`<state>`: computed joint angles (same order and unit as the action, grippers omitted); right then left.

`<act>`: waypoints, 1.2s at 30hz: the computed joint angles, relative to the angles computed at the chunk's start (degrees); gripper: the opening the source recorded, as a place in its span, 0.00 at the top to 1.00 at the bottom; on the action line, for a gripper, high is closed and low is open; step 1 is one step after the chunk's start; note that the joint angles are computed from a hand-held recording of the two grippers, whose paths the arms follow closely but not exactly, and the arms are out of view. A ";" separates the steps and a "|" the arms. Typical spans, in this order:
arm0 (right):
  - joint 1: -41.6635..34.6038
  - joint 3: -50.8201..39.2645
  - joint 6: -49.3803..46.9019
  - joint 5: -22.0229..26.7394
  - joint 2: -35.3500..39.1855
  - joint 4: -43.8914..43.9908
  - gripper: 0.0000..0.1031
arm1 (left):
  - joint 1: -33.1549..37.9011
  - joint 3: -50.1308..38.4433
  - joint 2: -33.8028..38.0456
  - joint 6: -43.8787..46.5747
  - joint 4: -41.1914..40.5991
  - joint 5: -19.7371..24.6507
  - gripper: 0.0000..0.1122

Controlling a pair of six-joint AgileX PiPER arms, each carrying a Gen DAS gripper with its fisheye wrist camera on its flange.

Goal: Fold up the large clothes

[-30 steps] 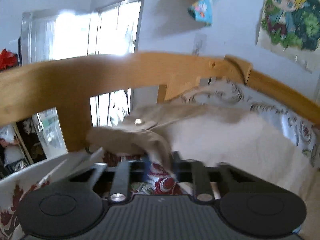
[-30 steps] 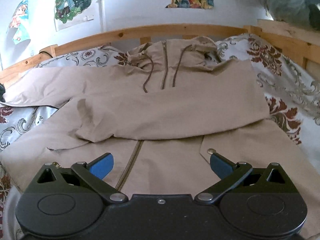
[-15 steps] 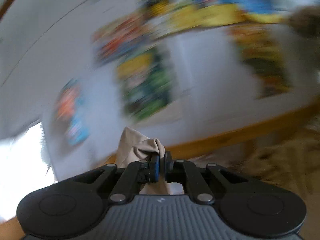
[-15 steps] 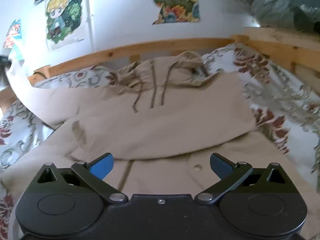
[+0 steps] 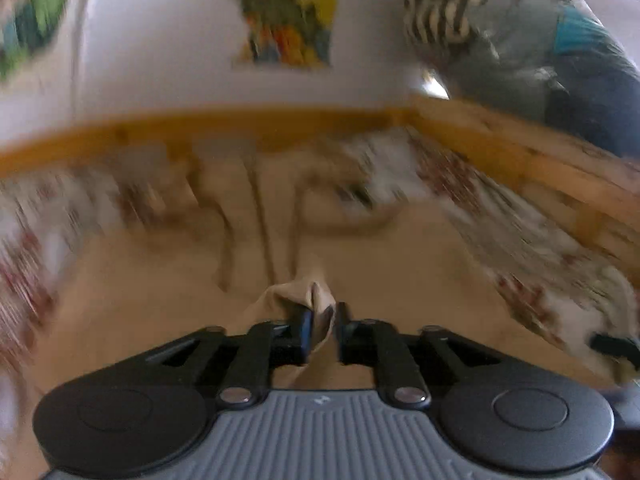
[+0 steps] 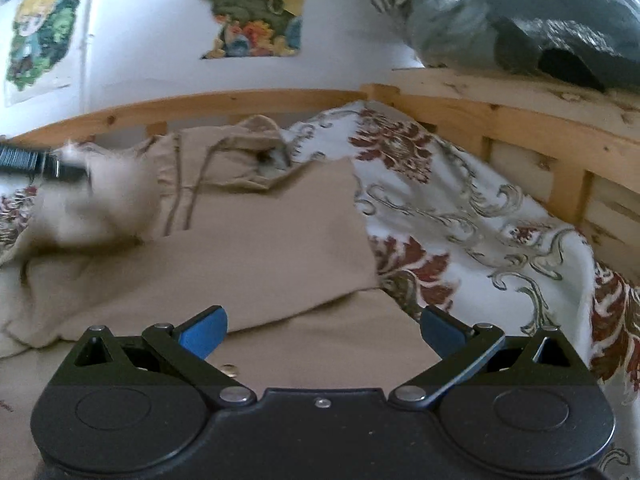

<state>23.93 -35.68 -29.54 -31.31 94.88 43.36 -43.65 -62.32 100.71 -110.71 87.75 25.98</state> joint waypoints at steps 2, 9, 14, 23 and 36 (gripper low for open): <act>-0.28 -0.61 -0.41 -0.14 0.91 0.31 0.01 | -0.35 4.49 -2.36 -4.61 4.37 -2.52 0.41; -0.97 -0.55 5.16 1.00 -0.34 -5.41 0.01 | -8.25 11.79 -8.80 0.12 -1.94 7.06 0.18; -0.25 1.13 12.01 0.82 -1.57 -12.19 0.01 | -12.55 11.59 -10.25 8.91 -15.71 18.94 0.13; 5.54 1.37 13.77 -2.47 1.32 -19.16 0.01 | -5.99 13.17 -17.04 29.29 -30.90 28.04 0.12; 15.95 -19.37 -16.88 1.08 17.66 -0.54 0.02 | 19.38 4.42 -1.46 23.03 -21.35 17.92 0.11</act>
